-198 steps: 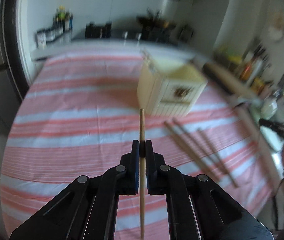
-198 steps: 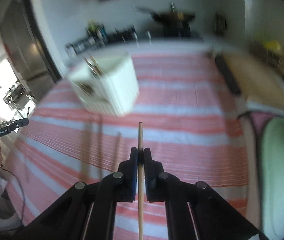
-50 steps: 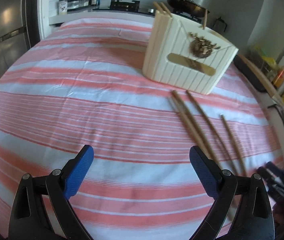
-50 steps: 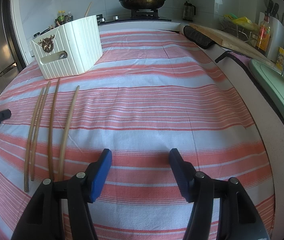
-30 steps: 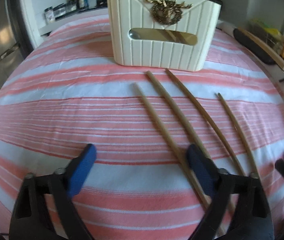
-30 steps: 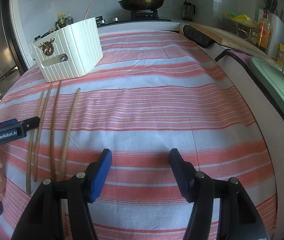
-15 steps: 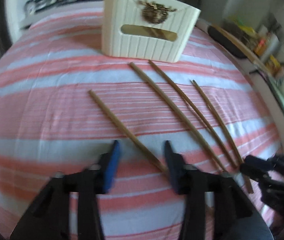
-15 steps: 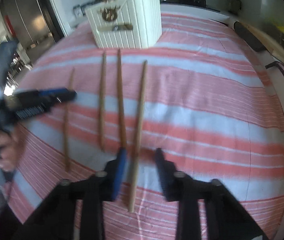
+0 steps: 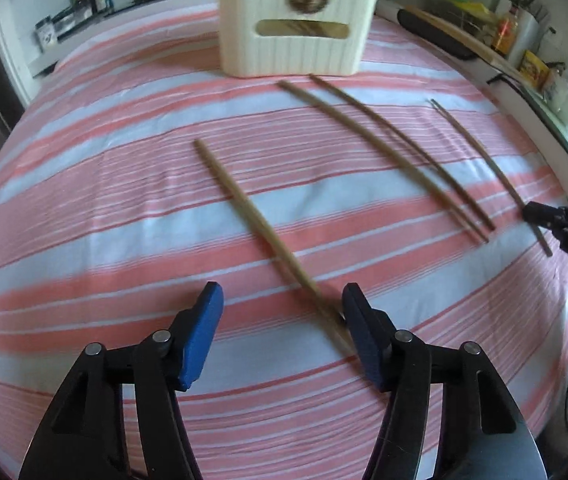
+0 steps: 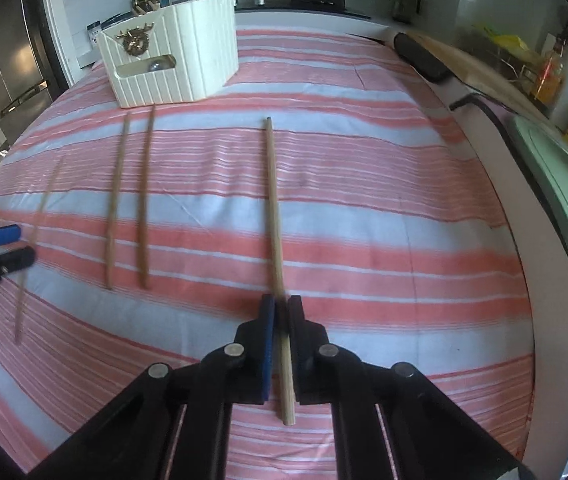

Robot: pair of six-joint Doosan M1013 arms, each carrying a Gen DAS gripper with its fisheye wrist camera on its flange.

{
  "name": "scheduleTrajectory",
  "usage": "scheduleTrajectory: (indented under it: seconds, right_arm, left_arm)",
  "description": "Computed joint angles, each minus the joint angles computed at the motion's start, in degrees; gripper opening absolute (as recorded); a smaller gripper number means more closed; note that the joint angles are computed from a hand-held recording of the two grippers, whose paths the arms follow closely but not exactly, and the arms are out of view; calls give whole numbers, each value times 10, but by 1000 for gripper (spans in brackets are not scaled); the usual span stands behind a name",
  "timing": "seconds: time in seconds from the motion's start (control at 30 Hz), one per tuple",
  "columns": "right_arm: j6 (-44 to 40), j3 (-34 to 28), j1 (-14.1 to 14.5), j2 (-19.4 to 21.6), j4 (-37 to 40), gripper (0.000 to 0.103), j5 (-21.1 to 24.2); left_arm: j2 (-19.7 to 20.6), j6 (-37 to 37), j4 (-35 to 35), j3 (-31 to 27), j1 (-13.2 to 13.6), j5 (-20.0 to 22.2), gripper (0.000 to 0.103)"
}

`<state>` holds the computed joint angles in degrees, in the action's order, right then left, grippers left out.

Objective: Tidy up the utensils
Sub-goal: 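Grasp a wooden chopstick with the left tool while the right tool grasps another, then lift both chopsticks into the holder and open both tools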

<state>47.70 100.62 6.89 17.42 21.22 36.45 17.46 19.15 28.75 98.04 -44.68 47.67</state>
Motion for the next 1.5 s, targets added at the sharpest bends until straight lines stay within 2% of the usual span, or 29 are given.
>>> scheduleTrajectory:
  seconds: [0.07, 0.2, 0.27, 0.37, 0.43, 0.5, 0.67, 0.73, 0.77, 0.8, 0.83, 0.9, 0.97, 1.07, 1.2, 1.33, 1.5]
  right_arm:
    - [-2, -6, 1, 3, -11, 7, 10]
    - [-12, -24, 1, 9, -32, 8, 56]
    - [-21, -40, -4, 16, -28, 15, 90]
    - [-25, -72, -4, 36, -31, 25, 148]
    - [-20, -95, 0, 49, -40, 29, 178]
    - [-12, -115, 8, 61, -52, 29, 194]
    - [20, -172, 29, 100, -69, 29, 206]
    - [40, -201, 35, 120, -53, 29, 213]
    - [54, -216, 38, 130, -47, 25, 216]
    - [62, -223, 41, 136, -44, 18, 207]
    - [69, -235, 44, 144, -38, 7, 206]
    - [77, -246, 41, 152, -3, 6, 208]
    - [70, -239, 33, 143, 46, 6, 195]
    - [-17, -201, 16, 100, 155, 6, 165]
    - [-143, -154, -5, 38, 276, 6, 149]
    - [-223, -119, -17, -7, 333, 6, 122]
    - [-294, -120, -12, -22, 415, 6, 73]
  left_arm:
    - [-4, 19, -5, 3, 1, 22, 63]
    - [-19, 33, -14, 21, 8, 31, 63]
    - [-21, 39, -24, 23, 17, 32, 64]
    - [-15, 50, -44, 14, 32, 39, 73]
    - [-7, 63, -50, 5, 40, 41, 79]
    - [1, 79, -58, -6, 49, 42, 77]
    - [22, 128, -78, -40, 73, 42, 52]
    - [29, 141, -80, -52, 80, 44, 33]
    - [32, 146, -82, -56, 84, 40, 23]
    - [33, 148, -85, -58, 88, 33, 8]
    - [34, 144, -88, -59, 91, 26, 5]
    - [28, 110, -68, -54, 92, 21, 4]
    - [1, 57, -24, -33, 85, -13, 4]
    - [-38, -11, 56, -8, 66, -43, 4]
    - [-84, -86, 162, 15, 41, -70, 4]
    - [-103, -145, 238, 16, 23, -72, 4]
    - [-123, -228, 350, 5, 23, -75, 4]
